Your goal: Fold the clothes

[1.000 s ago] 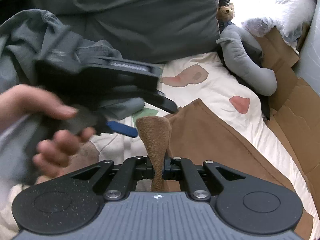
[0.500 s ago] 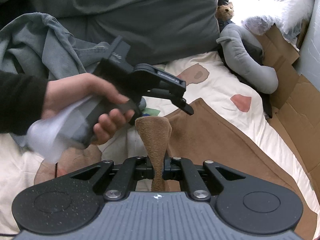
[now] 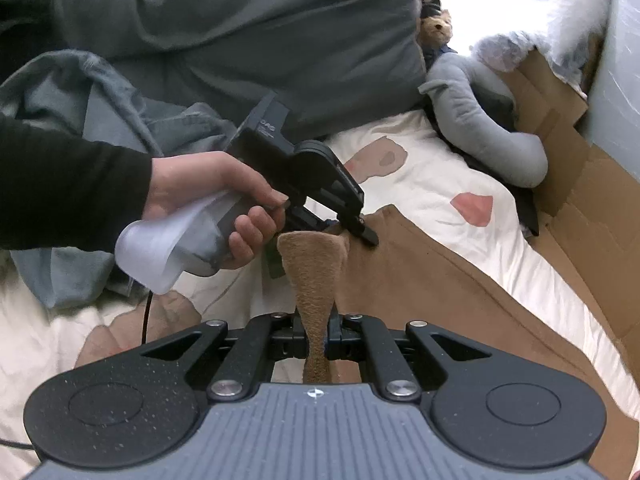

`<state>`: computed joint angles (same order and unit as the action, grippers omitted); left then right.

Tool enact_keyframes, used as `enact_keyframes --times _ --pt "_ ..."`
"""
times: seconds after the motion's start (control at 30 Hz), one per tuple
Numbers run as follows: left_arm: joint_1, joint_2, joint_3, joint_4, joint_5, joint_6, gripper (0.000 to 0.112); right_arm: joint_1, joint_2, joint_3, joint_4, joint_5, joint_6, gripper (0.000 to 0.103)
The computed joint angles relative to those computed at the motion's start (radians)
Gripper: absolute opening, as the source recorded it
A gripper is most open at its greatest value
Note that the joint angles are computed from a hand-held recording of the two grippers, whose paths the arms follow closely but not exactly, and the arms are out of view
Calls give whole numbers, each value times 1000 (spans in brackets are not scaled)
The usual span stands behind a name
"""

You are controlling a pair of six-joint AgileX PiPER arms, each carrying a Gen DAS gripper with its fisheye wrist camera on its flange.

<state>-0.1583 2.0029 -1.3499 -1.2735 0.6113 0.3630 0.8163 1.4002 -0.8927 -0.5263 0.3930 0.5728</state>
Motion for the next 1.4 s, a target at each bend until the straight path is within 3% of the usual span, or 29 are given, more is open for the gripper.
enact_keyframes --times 0.2,0.47,0.63,0.83,0.97,1.07,1.23,1.4 --pt "-31 -37 -61 63 6 -55 10 -35 -47 18 92 -18 -71 4" --pt "-104 -73 -138 75 -47 -129 10 -187 -155 25 403 -19 -358 4" --pt "-157 -43 -255 248 -63 -320 10 -337 -239 65 748 -2 -702 4" --pt "-207 -25 -374 484 -35 -584 10 -463 -344 149 1030 27 -1025 4" --pt "-242 3 -487 609 24 -701 10 -568 -424 199 1204 102 -1234 4" --pt "-282 38 -587 705 58 -796 10 -776 -449 201 1413 275 -1439 4" --pt "-366 140 -830 891 148 -996 10 -1077 -498 231 1549 490 -1626 3" --pt "-432 372 -1300 1004 373 -1138 10 -1298 -539 272 1617 639 -1738 3"
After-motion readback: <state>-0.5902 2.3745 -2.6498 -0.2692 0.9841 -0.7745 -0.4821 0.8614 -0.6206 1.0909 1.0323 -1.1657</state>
